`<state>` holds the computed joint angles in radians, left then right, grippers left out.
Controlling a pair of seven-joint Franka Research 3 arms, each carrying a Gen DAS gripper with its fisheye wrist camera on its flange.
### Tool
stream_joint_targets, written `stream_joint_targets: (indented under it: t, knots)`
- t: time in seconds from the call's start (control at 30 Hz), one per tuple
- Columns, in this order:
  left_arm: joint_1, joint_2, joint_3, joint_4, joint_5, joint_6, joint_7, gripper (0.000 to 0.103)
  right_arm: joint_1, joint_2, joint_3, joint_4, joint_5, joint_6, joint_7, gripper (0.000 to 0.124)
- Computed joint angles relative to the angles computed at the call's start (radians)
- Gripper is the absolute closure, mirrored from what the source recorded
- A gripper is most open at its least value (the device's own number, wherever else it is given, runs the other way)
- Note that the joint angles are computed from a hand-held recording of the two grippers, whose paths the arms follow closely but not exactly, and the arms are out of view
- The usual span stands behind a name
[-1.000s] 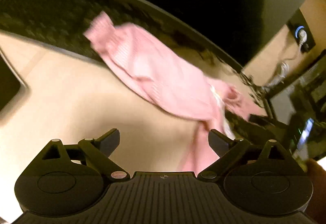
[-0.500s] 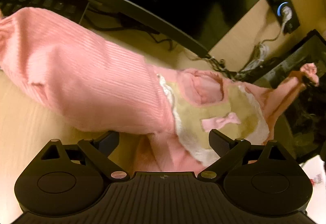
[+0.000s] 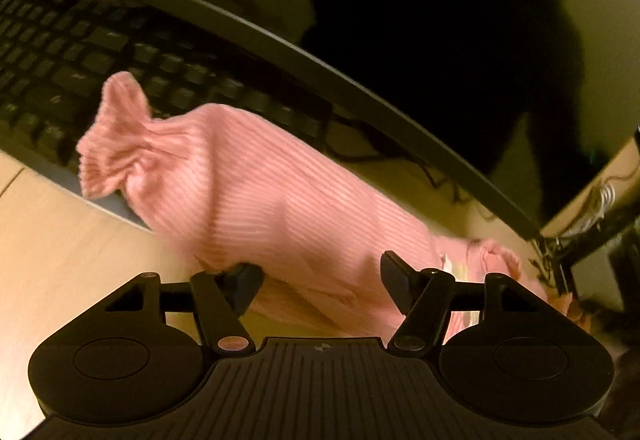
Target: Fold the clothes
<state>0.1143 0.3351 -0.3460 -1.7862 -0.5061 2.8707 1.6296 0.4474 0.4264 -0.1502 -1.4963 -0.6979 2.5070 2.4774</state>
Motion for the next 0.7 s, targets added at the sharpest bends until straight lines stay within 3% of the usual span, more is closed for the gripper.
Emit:
stream_joint_targets:
  t: [0.1, 0.17, 0.27, 0.3, 0.37, 0.43, 0.47, 0.53, 0.63, 0.7]
  knots:
    - [-0.026, -0.031, 0.047, -0.032, 0.064, 0.025, -0.042, 0.031, -0.038, 0.027, 0.003, -0.017, 0.09, -0.035, 0.028, 0.081]
    - [-0.052, -0.054, 0.093, -0.06, 0.13, 0.056, -0.121, 0.027, -0.026, 0.011, -0.024, -0.056, 0.058, -0.068, 0.063, 0.075]
    - [-0.082, -0.087, 0.16, -0.102, 0.235, 0.092, -0.29, 0.023, 0.03, 0.031, -0.067, 0.004, -0.051, -0.196, 0.062, 0.079]
    - [-0.068, -0.098, 0.153, -0.115, 0.25, 0.099, -0.317, 0.023, 0.025, 0.027, -0.059, 0.003, -0.088, -0.178, 0.062, 0.079]
    - [0.018, -0.118, 0.05, -0.132, 0.111, 0.109, -0.201, 0.019, -0.038, 0.006, 0.007, -0.008, -0.049, -0.002, 0.023, 0.079]
    - [0.127, -0.126, -0.102, -0.121, -0.151, 0.073, 0.064, 0.015, -0.095, 0.037, 0.077, 0.021, 0.091, 0.149, -0.101, 0.079]
    - [0.147, -0.129, -0.136, -0.117, -0.232, 0.045, 0.155, 0.015, -0.132, 0.068, 0.133, 0.052, 0.189, 0.198, -0.193, 0.079]
    - [0.134, -0.132, -0.144, -0.106, -0.279, -0.008, 0.221, 0.014, -0.183, 0.147, 0.229, 0.135, 0.335, 0.239, -0.344, 0.079]
    - [0.096, -0.136, -0.133, -0.105, -0.317, -0.072, 0.244, 0.013, -0.158, 0.277, 0.237, 0.282, 0.4, 0.206, -0.419, 0.08]
    - [0.072, -0.139, -0.116, -0.103, -0.33, -0.11, 0.247, 0.01, -0.17, 0.332, 0.264, 0.34, 0.467, 0.2, -0.472, 0.086]
